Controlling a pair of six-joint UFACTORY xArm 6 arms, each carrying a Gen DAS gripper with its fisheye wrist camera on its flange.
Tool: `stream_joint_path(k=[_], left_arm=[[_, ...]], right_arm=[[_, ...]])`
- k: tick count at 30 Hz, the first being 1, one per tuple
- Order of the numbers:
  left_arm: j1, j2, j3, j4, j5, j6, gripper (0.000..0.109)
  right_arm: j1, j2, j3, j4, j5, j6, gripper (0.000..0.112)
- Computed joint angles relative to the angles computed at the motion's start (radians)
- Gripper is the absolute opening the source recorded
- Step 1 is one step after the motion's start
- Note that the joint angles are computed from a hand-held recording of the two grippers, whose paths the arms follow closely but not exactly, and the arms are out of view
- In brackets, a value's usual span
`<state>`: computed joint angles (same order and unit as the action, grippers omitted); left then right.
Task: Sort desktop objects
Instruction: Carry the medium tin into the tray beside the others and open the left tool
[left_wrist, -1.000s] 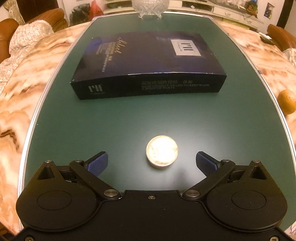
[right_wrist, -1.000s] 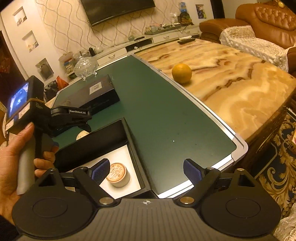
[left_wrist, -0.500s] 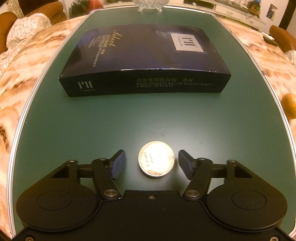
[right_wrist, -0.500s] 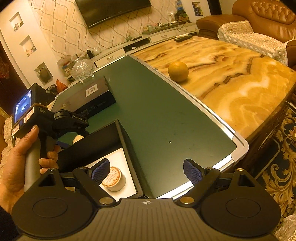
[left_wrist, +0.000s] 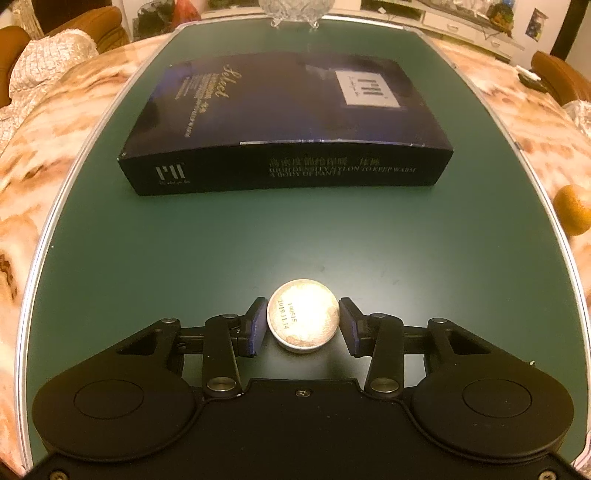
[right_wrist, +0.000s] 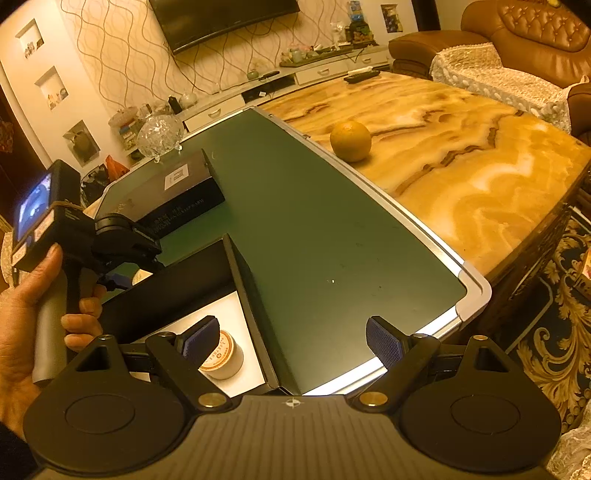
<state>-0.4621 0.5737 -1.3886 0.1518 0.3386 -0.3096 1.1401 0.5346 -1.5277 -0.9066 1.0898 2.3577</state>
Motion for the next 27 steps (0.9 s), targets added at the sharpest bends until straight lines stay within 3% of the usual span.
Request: stream_joint_path(k=[7, 12, 20, 27], left_arm=[[0.003, -0.120, 0.115, -0.014, -0.051, 0.019, 0.041], [0.006, -0.249, 0.234, 0.087, -0.053, -0.064, 0.041], [-0.011, -0.413, 0.444, -0.026, -0.070, 0.035, 0.041], [-0.032, -0.419, 0.527, -0.179, -0.095, 0.126, 0.041]], right_arm=[[0.007, -0.005, -0.001, 0.001, 0.010, 0.005, 0.089], [0.023, -0.012, -0.008, 0.007, 0.045, 0.001, 0.089], [0.049, -0.047, 0.016, 0.011, 0.078, 0.036, 0.089], [0.068, -0.057, 0.017, 0.021, 0.091, 0.026, 0.089]])
